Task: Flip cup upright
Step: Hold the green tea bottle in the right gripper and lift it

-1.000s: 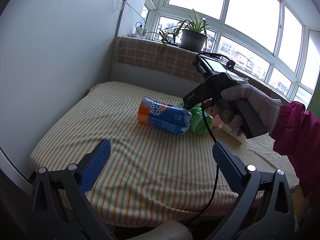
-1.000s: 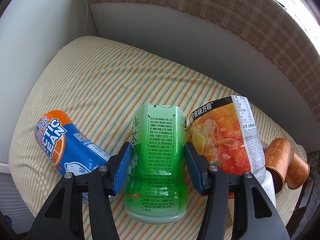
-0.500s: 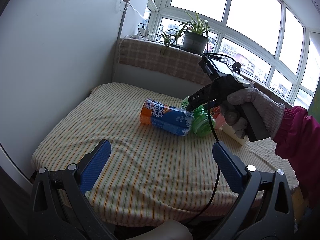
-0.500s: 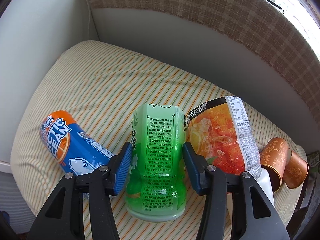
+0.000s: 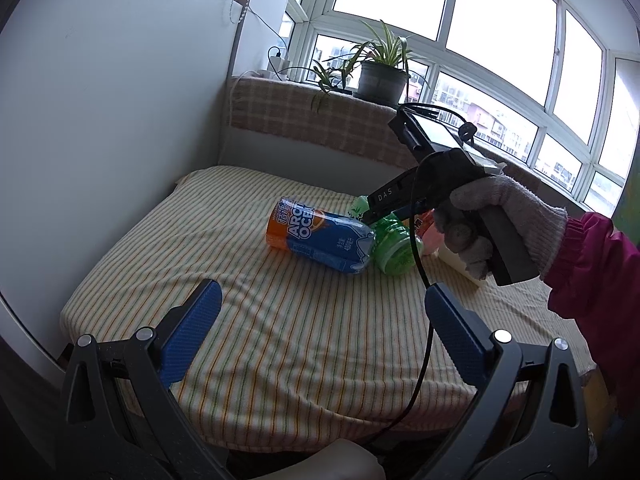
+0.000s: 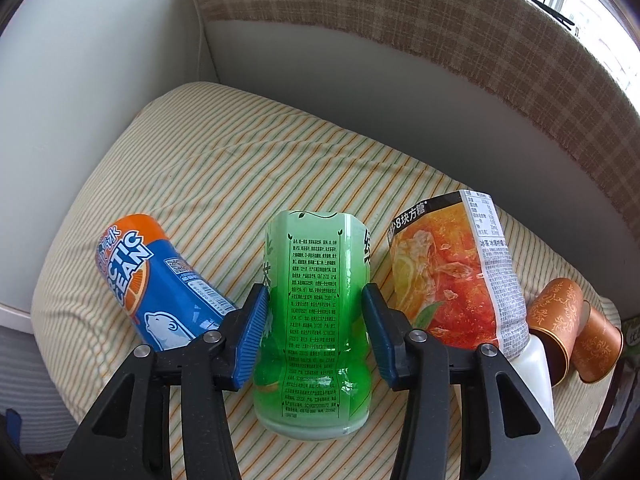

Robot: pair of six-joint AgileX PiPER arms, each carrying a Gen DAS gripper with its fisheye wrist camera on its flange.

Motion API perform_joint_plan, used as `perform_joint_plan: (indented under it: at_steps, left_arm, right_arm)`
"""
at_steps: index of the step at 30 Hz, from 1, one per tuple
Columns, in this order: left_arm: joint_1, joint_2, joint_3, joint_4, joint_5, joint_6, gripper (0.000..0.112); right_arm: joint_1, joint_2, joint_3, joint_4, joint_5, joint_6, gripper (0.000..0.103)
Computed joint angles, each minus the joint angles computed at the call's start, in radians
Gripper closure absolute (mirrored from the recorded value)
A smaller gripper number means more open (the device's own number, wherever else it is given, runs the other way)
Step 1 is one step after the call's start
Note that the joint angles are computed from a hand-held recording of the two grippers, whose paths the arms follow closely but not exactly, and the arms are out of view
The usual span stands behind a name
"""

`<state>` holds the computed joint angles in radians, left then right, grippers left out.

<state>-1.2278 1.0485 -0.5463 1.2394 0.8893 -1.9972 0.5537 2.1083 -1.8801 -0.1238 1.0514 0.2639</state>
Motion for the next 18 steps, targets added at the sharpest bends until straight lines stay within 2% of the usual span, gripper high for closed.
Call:
perform_joint_plan:
  at_steps: [3, 5, 7, 12, 18]
  left_arm:
    - [-0.003, -0.003, 0.000, -0.001, 0.008, 0.003, 0.009]
    - [0.005, -0.007, -0.001, -0.005, 0.005, 0.009, 0.009]
    - [0.006, -0.013, 0.002, -0.006, 0.009, 0.006, 0.009]
    - [0.023, -0.022, 0.011, -0.006, -0.007, 0.004, 0.009]
    - [-0.014, -0.028, 0.014, -0.005, 0.024, -0.002, 0.009]
  right_arm:
    - [0.008, 0.021, -0.017, -0.011, 0.005, 0.000, 0.052]
    - [0.009, 0.047, -0.059, -0.009, 0.043, -0.024, 0.047]
    - [0.006, 0.058, -0.069, -0.010, 0.051, -0.025, 0.046]
    - [-0.006, 0.044, -0.044, 0.002, 0.034, -0.036, 0.048]
    - [-0.010, -0.021, 0.007, -0.006, -0.011, -0.025, 0.049]
